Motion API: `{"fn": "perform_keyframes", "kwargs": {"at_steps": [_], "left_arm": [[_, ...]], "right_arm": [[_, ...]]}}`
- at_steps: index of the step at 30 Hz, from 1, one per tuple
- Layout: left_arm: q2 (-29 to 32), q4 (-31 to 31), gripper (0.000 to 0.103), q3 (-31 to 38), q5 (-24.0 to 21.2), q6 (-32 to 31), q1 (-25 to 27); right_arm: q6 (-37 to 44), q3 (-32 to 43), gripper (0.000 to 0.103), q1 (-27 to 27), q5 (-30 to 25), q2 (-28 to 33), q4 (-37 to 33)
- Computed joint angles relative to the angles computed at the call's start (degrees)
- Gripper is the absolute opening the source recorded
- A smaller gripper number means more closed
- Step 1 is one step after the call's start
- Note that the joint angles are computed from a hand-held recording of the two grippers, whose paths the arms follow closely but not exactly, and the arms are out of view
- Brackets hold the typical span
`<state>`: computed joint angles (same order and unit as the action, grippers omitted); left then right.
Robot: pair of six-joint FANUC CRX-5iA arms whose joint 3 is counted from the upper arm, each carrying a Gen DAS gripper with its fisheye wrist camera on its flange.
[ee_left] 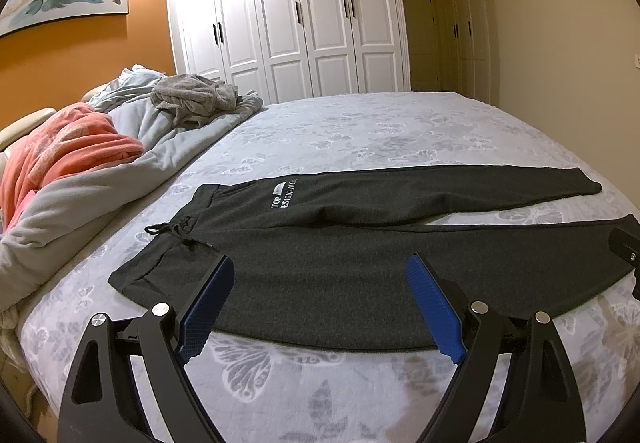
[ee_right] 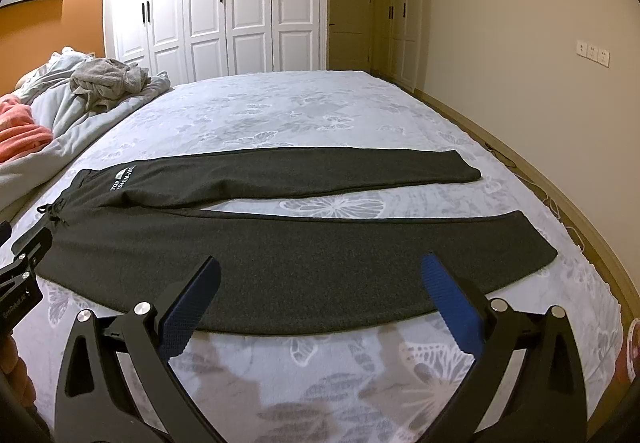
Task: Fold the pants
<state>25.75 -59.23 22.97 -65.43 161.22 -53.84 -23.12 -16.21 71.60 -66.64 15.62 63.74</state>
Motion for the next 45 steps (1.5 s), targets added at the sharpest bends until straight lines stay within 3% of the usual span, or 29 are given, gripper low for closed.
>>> {"fn": "perform_keyframes", "kwargs": {"at_steps": [28,30,33,35,40,42,45], "left_arm": [[-0.5,1.8,0.085,-0.4,1.3,-1.2,0.8],[-2.2,7.1,0.086,-2.0,5.3,-4.0,3.3],[-6.5,22.8,0.089,-7.3,16.6,-14.8,11.8],[-7.7,28.6,0.089,-8.8,19.4,-20.5,16.3],[-6.0,37.4,0.089,-7.0,17.9,-29.6,28.5],[-2.4,37.1,0.089,-2.2,13.2,-28.2,33.2],[2.7,37.0,0.089,3.8,10.1,-25.3,38.5]], "right_arm": [[0.6,0.1,0.098,0.0,0.2,0.1,-0.5],[1.6,0.0,0.098,-0.3,0.4,-0.3,-0.9],[4.3,0.2,0.098,-1.4,1.6,-1.3,-2.4],[7.8,-0.5,0.098,-3.3,4.3,-3.1,-3.3],[19.5,-0.4,0.098,-11.8,6.8,-5.7,-9.9],[21.3,-0.7,0.098,-16.2,8.4,-6.4,-11.9],[22.0,-0.2,0.098,-25.5,12.9,-5.9,-14.8]]}}
